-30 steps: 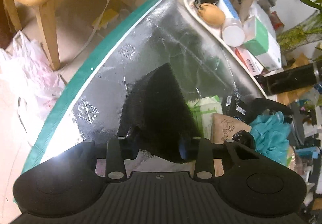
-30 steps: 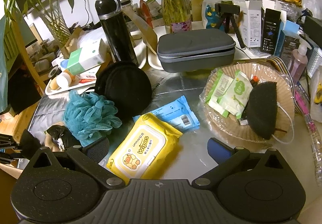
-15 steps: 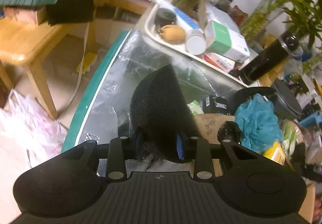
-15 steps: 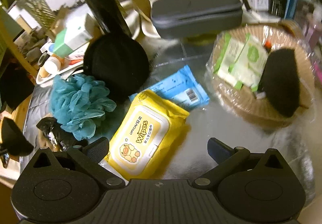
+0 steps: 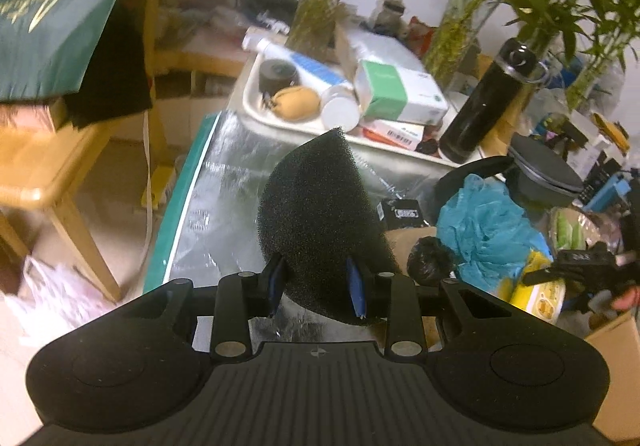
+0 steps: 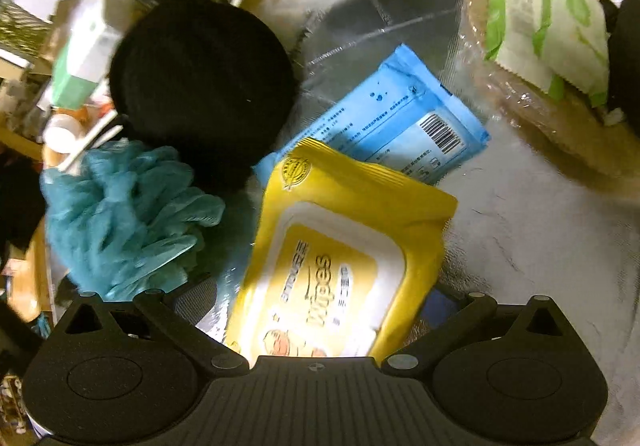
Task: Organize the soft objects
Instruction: 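Lift the sponge with the left gripper while the right gripper reaches the yellow Wipes pack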
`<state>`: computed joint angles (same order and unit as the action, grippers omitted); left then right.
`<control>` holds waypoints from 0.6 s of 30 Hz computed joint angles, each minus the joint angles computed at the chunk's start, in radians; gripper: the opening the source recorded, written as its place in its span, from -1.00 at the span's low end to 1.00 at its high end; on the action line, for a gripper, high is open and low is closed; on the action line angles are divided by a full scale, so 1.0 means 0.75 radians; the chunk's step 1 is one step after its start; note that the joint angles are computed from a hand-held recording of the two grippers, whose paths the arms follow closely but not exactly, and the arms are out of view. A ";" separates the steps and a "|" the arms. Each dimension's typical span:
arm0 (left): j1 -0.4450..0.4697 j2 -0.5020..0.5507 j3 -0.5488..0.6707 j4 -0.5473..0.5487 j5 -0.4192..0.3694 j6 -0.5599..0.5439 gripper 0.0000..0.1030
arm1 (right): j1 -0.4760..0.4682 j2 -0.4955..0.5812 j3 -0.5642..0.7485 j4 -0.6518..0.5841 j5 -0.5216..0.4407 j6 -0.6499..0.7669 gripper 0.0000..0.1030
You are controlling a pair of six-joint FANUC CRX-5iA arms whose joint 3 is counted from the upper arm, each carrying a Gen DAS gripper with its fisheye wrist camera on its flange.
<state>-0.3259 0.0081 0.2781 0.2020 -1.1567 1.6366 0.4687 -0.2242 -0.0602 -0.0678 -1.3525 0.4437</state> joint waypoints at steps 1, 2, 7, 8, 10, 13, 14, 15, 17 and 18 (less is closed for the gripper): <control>-0.008 -0.004 0.004 -0.014 0.006 -0.007 -0.37 | -0.005 0.015 0.007 -0.004 -0.004 0.003 0.99; -0.018 -0.006 0.011 -0.034 0.007 -0.008 -0.37 | -0.004 0.026 0.013 0.001 -0.008 0.000 0.98; -0.066 -0.011 0.051 -0.126 0.010 -0.023 -0.37 | 0.008 0.022 0.022 0.034 -0.011 -0.015 0.42; -0.077 -0.010 0.060 -0.145 0.009 -0.024 -0.37 | 0.008 0.014 0.021 0.032 -0.011 -0.029 0.37; -0.097 -0.007 0.082 -0.181 0.004 -0.029 -0.37 | 0.017 -0.011 -0.003 0.049 0.013 -0.055 0.25; -0.116 -0.010 0.101 -0.208 0.002 -0.035 -0.37 | 0.050 -0.049 -0.042 0.125 0.046 -0.106 0.11; -0.120 -0.010 0.106 -0.211 0.002 -0.037 -0.37 | 0.074 -0.068 -0.059 0.176 0.057 -0.124 0.10; -0.124 -0.014 0.110 -0.214 0.002 -0.038 -0.37 | 0.101 -0.086 -0.074 0.231 0.064 -0.142 0.09; -0.135 -0.016 0.122 -0.225 0.000 -0.046 -0.37 | 0.149 -0.126 -0.113 0.341 0.091 -0.178 0.08; -0.141 -0.019 0.125 -0.233 0.001 -0.048 -0.37 | 0.176 -0.150 -0.138 0.399 0.105 -0.202 0.08</control>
